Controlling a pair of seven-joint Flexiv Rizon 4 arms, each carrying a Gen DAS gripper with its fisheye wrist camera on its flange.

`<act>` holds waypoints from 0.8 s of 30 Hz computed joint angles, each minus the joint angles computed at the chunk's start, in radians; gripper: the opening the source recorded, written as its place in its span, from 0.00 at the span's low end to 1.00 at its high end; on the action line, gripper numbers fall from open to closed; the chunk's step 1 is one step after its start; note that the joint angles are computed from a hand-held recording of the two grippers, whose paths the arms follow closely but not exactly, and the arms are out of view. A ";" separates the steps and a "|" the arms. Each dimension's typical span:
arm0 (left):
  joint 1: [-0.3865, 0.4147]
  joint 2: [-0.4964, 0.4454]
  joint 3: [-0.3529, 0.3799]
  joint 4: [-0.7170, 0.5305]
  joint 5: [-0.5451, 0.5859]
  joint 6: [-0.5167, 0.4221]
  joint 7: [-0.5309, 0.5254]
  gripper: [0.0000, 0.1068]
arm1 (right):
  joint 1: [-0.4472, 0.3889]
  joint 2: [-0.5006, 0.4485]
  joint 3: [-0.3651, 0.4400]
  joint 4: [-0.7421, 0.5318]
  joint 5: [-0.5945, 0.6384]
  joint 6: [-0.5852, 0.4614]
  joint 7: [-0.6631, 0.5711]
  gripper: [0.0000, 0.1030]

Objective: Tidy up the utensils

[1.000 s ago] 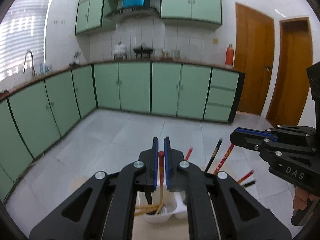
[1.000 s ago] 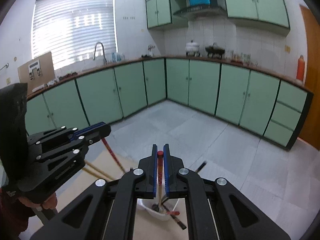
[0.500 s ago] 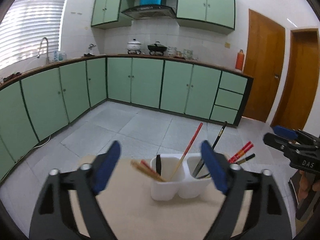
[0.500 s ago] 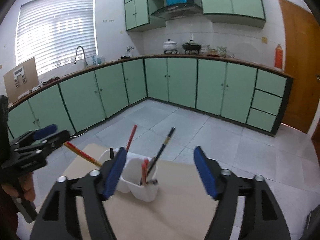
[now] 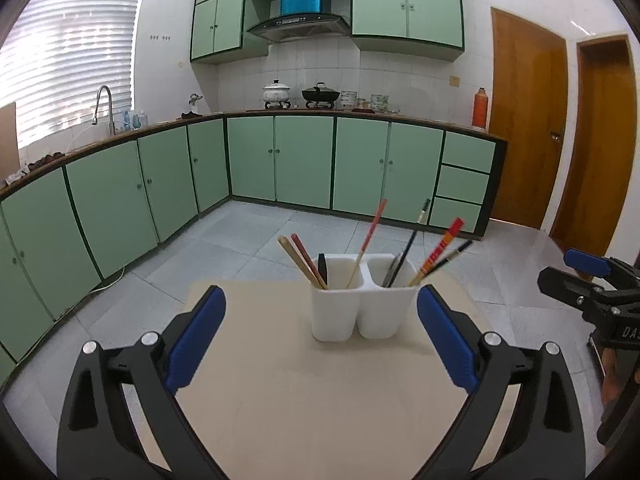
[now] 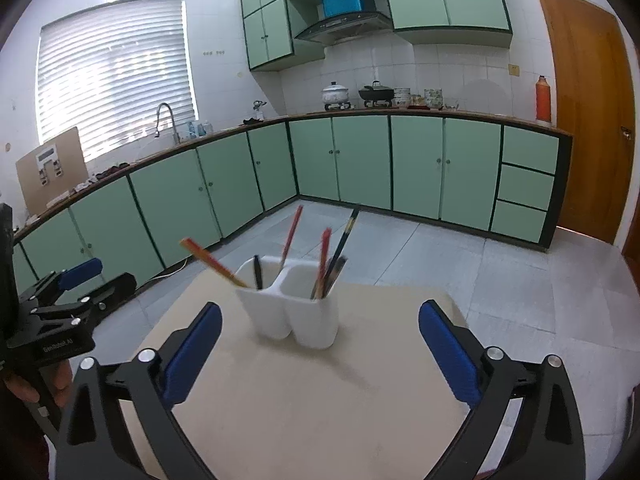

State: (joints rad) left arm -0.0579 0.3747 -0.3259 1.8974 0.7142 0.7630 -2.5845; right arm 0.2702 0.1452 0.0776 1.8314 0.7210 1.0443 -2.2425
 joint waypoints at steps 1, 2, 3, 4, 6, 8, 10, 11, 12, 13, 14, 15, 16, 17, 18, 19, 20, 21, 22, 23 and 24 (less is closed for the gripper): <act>-0.005 0.012 -0.008 0.009 0.000 -0.006 -0.013 0.88 | -0.002 0.012 0.003 0.012 0.000 0.003 -0.001 0.94; -0.008 0.021 -0.010 0.013 -0.003 -0.007 -0.016 0.88 | -0.001 0.022 0.002 0.020 0.002 0.001 -0.005 0.94; -0.012 0.033 -0.012 0.019 -0.010 -0.011 -0.018 0.88 | 0.001 0.036 0.001 0.031 0.004 -0.002 -0.009 0.94; -0.012 0.038 -0.018 0.019 -0.013 -0.014 -0.021 0.88 | 0.003 0.049 -0.002 0.041 0.006 -0.007 -0.013 0.94; -0.012 0.055 -0.029 0.025 -0.019 -0.024 -0.024 0.88 | 0.011 0.073 -0.010 0.060 0.010 -0.014 -0.023 0.94; -0.012 0.068 -0.035 0.031 -0.031 -0.035 -0.015 0.88 | 0.019 0.094 -0.015 0.077 0.006 -0.021 -0.021 0.94; -0.013 0.076 -0.042 0.034 -0.044 -0.047 -0.005 0.88 | 0.024 0.108 -0.017 0.093 -0.007 -0.019 -0.008 0.94; -0.014 0.081 -0.046 0.036 -0.052 -0.056 0.003 0.88 | 0.028 0.114 -0.020 0.100 -0.013 -0.020 -0.006 0.94; -0.012 0.082 -0.054 0.036 -0.054 -0.064 0.006 0.88 | 0.033 0.120 -0.022 0.106 -0.018 -0.020 -0.003 0.94; -0.012 0.086 -0.059 0.037 -0.056 -0.071 0.010 0.88 | 0.036 0.125 -0.023 0.111 -0.026 -0.021 0.003 0.94; -0.014 0.087 -0.063 0.036 -0.062 -0.081 0.019 0.88 | 0.037 0.130 -0.023 0.115 -0.041 -0.030 0.016 0.94; -0.017 0.089 -0.065 0.037 -0.067 -0.085 0.024 0.88 | 0.040 0.135 -0.028 0.117 -0.049 -0.045 0.024 0.94; -0.017 0.088 -0.066 0.036 -0.071 -0.087 0.028 0.88 | 0.045 0.141 -0.034 0.119 -0.052 -0.058 0.025 0.94; -0.018 0.090 -0.069 0.036 -0.074 -0.091 0.031 0.88 | 0.049 0.144 -0.038 0.120 -0.053 -0.064 0.024 0.94; -0.018 0.091 -0.071 0.035 -0.076 -0.094 0.032 0.88 | 0.052 0.148 -0.039 0.123 -0.054 -0.063 0.020 0.94; -0.017 0.091 -0.071 0.035 -0.078 -0.095 0.034 0.88 | 0.054 0.151 -0.038 0.126 -0.059 -0.058 0.022 0.94; -0.016 0.093 -0.073 0.034 -0.079 -0.096 0.031 0.88 | 0.055 0.154 -0.038 0.129 -0.063 -0.055 0.024 0.94; -0.014 0.092 -0.076 0.031 -0.080 -0.098 0.029 0.88 | 0.058 0.156 -0.039 0.130 -0.067 -0.054 0.026 0.94; -0.014 0.093 -0.076 0.030 -0.082 -0.098 0.029 0.88 | 0.060 0.158 -0.040 0.132 -0.068 -0.050 0.027 0.94; -0.014 0.094 -0.077 0.029 -0.083 -0.096 0.028 0.88 | 0.062 0.160 -0.041 0.133 -0.070 -0.045 0.030 0.94; -0.013 0.095 -0.077 0.028 -0.083 -0.095 0.028 0.88 | 0.064 0.161 -0.043 0.133 -0.071 -0.042 0.032 0.94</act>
State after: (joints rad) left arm -0.0713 0.4698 -0.4028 1.9258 0.6314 0.6678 -2.5566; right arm 0.3344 0.3059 0.0347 1.9647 0.6496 1.0028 -2.2108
